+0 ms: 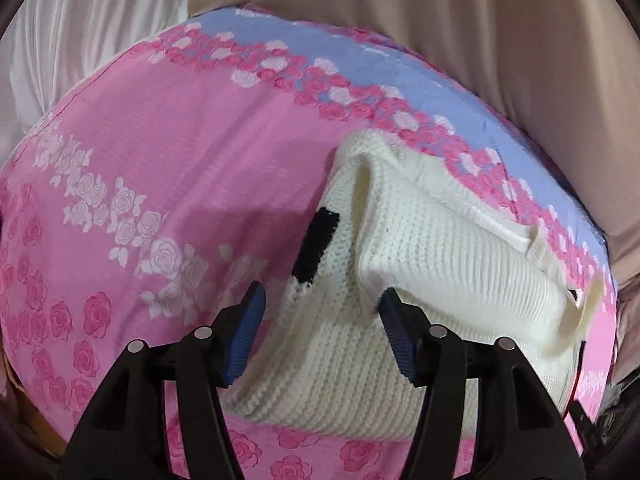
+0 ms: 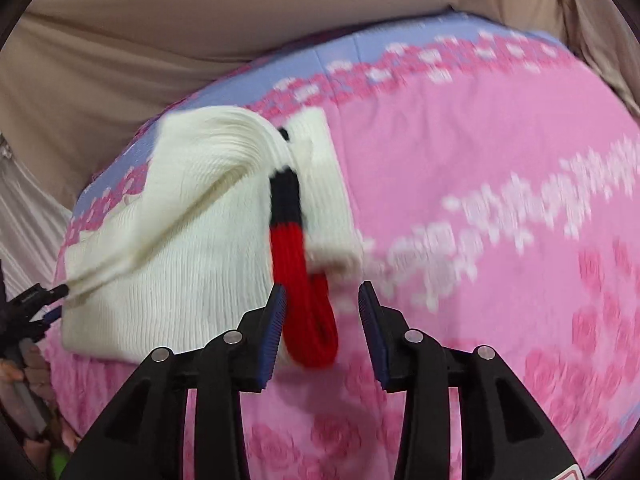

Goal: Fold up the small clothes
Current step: 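Lift the hem with both tools and fold it toward the collar, then open both tools and release the folded hem onto the sweater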

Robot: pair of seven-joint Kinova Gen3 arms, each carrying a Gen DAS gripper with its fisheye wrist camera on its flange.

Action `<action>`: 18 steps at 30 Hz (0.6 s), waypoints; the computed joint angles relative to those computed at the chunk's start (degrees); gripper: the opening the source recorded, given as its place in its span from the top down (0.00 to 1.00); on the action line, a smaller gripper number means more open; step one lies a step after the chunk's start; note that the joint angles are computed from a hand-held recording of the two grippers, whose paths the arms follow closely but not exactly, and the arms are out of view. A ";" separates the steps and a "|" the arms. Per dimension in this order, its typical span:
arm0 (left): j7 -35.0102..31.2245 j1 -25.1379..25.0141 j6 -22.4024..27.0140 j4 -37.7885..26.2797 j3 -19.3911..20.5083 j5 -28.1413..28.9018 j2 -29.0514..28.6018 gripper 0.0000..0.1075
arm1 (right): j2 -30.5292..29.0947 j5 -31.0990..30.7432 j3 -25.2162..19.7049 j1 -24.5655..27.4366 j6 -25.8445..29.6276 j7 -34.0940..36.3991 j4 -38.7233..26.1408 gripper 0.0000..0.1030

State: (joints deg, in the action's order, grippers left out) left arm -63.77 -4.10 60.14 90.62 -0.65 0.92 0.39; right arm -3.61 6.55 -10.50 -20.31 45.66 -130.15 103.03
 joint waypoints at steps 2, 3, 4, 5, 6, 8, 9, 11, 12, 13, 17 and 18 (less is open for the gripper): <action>-2.15 2.32 1.02 -3.79 -2.77 1.90 2.67 0.49 | 0.54 0.73 -0.34 -0.34 0.22 0.02 -0.74 0.63; -2.58 3.53 1.11 -6.44 -3.46 1.76 4.85 0.49 | 1.00 0.42 -0.27 -0.50 -0.02 0.48 -1.31 0.63; -2.24 4.10 1.71 -9.00 -3.09 0.78 6.50 0.49 | 1.55 0.24 -0.25 -0.69 -0.21 0.61 -2.07 0.63; -1.28 3.60 1.39 -11.32 -1.66 -0.75 8.08 0.49 | 2.12 0.01 -0.28 -0.96 -0.37 0.76 -2.86 0.63; -1.26 2.33 0.13 -13.98 0.83 -3.00 9.64 0.49 | 2.90 0.29 -0.28 -1.45 -0.39 0.74 -3.90 0.63; 0.74 -0.31 -0.63 -19.29 4.56 -5.04 12.51 0.49 | 4.64 2.25 -0.74 -2.59 -0.08 0.35 -6.28 0.61; 1.57 -1.69 -0.73 -21.94 5.88 -4.79 13.83 0.49 | 5.56 2.43 0.23 -4.00 0.17 0.95 -7.46 0.61; 3.64 -3.26 -0.19 -26.99 5.75 -1.60 15.79 0.47 | 8.19 1.03 -0.47 -3.64 1.15 4.68 -10.83 0.61; 4.02 -3.18 0.46 -28.94 4.29 0.73 16.26 0.47 | 9.86 -0.33 -2.34 -1.97 2.01 7.01 -12.70 0.61; 3.95 -2.24 1.01 -29.82 1.96 2.66 15.93 0.47 | 11.67 -1.29 -5.00 0.18 3.29 9.34 -14.65 0.61; -0.13 2.87 -1.29 -25.91 -5.62 5.39 11.33 0.43 | 19.88 -3.69 -9.25 3.35 6.91 17.16 -24.70 0.66; -1.25 3.08 -1.43 -24.11 -5.65 5.31 9.41 0.43 | 20.72 -3.77 -7.65 2.70 6.11 17.34 -26.77 0.67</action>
State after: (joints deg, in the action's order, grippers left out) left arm -65.02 -1.02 58.71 66.51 -6.30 6.23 9.80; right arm 17.11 2.77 -18.16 -17.61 51.78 -112.82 76.26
